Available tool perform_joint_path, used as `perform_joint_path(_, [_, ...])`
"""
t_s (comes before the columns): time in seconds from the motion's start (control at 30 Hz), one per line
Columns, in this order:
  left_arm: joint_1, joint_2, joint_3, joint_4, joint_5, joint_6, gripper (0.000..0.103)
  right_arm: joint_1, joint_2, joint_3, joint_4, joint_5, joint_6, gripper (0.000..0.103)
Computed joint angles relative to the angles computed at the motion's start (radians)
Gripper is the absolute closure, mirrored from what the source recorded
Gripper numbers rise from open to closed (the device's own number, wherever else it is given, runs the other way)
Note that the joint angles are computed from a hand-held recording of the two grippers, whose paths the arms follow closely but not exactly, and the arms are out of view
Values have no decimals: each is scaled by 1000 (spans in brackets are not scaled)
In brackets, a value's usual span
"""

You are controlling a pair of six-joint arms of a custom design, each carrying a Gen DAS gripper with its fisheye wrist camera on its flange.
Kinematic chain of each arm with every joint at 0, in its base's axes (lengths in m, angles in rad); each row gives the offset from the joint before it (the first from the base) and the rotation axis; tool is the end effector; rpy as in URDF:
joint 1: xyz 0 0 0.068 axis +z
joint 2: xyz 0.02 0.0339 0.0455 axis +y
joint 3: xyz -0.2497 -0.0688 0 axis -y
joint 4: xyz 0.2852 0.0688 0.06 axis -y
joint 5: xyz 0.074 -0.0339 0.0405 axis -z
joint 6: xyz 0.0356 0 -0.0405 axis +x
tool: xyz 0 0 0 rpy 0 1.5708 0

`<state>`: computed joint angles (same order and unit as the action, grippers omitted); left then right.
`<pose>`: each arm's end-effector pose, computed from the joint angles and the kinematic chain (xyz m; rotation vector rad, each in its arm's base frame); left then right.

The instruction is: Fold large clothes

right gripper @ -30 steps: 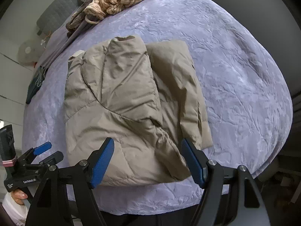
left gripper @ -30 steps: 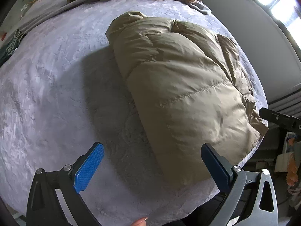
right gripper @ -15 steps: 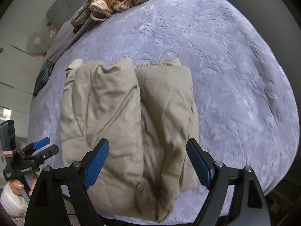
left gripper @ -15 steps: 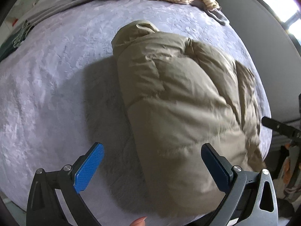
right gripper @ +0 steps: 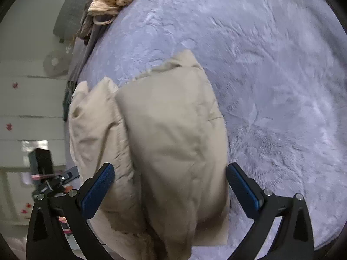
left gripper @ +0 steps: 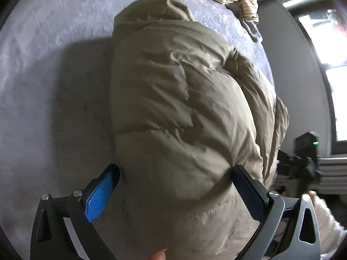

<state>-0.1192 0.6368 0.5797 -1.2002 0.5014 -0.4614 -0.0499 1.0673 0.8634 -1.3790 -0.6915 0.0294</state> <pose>0.1368 -0.0336 0.2055 -0.3743 2.8488 -0.8343 0.1906 0.0132 0.2318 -0.1234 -2.9489 -1.0633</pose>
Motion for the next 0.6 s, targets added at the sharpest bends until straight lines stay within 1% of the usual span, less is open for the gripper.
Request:
perform_joint_path(0.13, [110,51,-52,59,132,74,0,-17,83,-50,71,-66,-2,0])
perform_joint_path(0.2, [166,90,-78,89,195,116,0,-14,120,-70,111,-122,2,0])
perform_joint_path(0.27, [214,132,-99,118,244,144,0,-19,151,-79,136,-217,-3,0])
perform_joint_path(0.33, [229,159,-110,142,261,141,0,-14,159,-79,151,-310,-16,0])
perform_joint_path(0.4, [224,176,-112,166,257,134,0,6,166,-53,139,-353,-53,0])
perform_joint_path(0.47, [193,175,-105,185,232,109,0,35,184,-11,104,-353,-105,0])
perform_joint_path(0.6, [109,147,-88,220,195,18,0,104,222,82,27,-329,-216,0])
